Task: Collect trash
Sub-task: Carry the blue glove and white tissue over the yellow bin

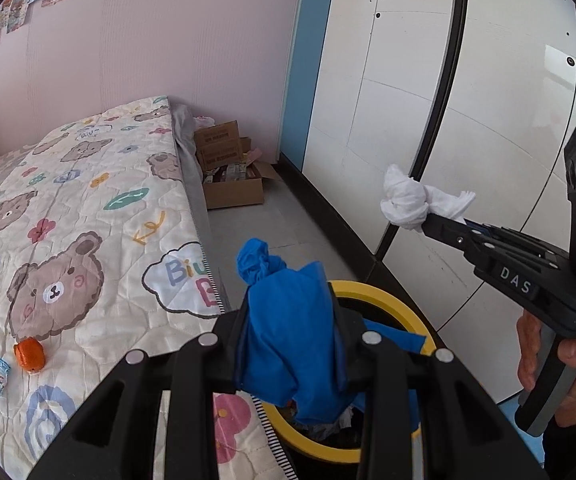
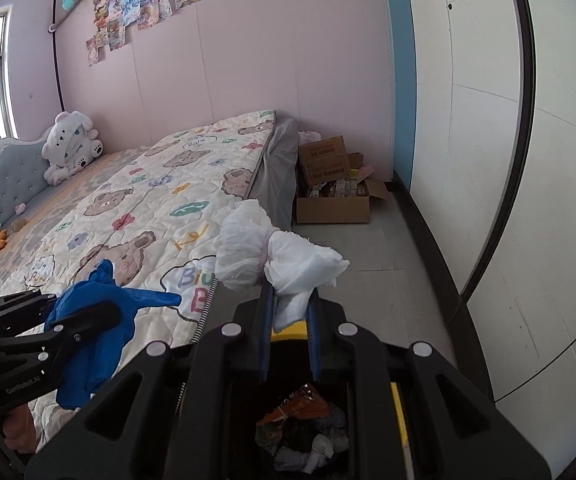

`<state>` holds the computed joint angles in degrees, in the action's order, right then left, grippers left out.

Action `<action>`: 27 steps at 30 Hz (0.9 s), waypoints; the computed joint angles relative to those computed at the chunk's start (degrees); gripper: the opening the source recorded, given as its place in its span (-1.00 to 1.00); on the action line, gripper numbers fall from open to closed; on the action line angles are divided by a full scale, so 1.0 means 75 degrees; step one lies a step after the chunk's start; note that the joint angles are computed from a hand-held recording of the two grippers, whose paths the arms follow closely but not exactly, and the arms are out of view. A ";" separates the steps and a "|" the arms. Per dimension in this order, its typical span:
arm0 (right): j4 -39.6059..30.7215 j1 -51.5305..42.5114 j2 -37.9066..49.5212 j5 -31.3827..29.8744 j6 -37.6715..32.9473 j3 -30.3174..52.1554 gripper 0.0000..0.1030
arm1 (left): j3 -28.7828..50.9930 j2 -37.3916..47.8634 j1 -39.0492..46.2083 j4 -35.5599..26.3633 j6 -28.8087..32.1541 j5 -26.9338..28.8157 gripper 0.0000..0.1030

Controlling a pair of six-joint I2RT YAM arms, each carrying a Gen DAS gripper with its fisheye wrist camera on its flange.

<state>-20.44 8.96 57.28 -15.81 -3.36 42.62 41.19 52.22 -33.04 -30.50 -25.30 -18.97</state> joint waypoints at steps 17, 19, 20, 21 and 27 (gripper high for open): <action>0.0667 -0.0698 0.0539 -0.0338 -0.0110 -0.1135 -0.72 | -0.0492 0.1289 -0.0096 0.1314 0.0263 0.0212 -0.42; 0.0798 -0.0742 0.0763 -0.0380 -0.0106 -0.1212 -0.72 | -0.0513 0.1427 -0.0066 0.1409 0.0237 0.0294 -0.42; 0.0843 -0.0725 0.0885 -0.0356 -0.0093 -0.1217 -0.72 | -0.0521 0.1500 -0.0044 0.1457 0.0235 0.0329 -0.42; 0.0914 -0.0706 0.0963 -0.0300 -0.0076 -0.1241 -0.72 | -0.0522 0.1563 -0.0049 0.1485 0.0205 0.0329 -0.42; 0.0993 -0.0827 0.1152 -0.0387 -0.0006 -0.1297 -0.71 | -0.0495 0.1976 -0.0052 0.1725 0.0194 0.0507 -0.42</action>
<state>-12.99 2.75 65.92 -18.71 -3.40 32.89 37.48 67.04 -33.43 -17.57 -23.85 -15.17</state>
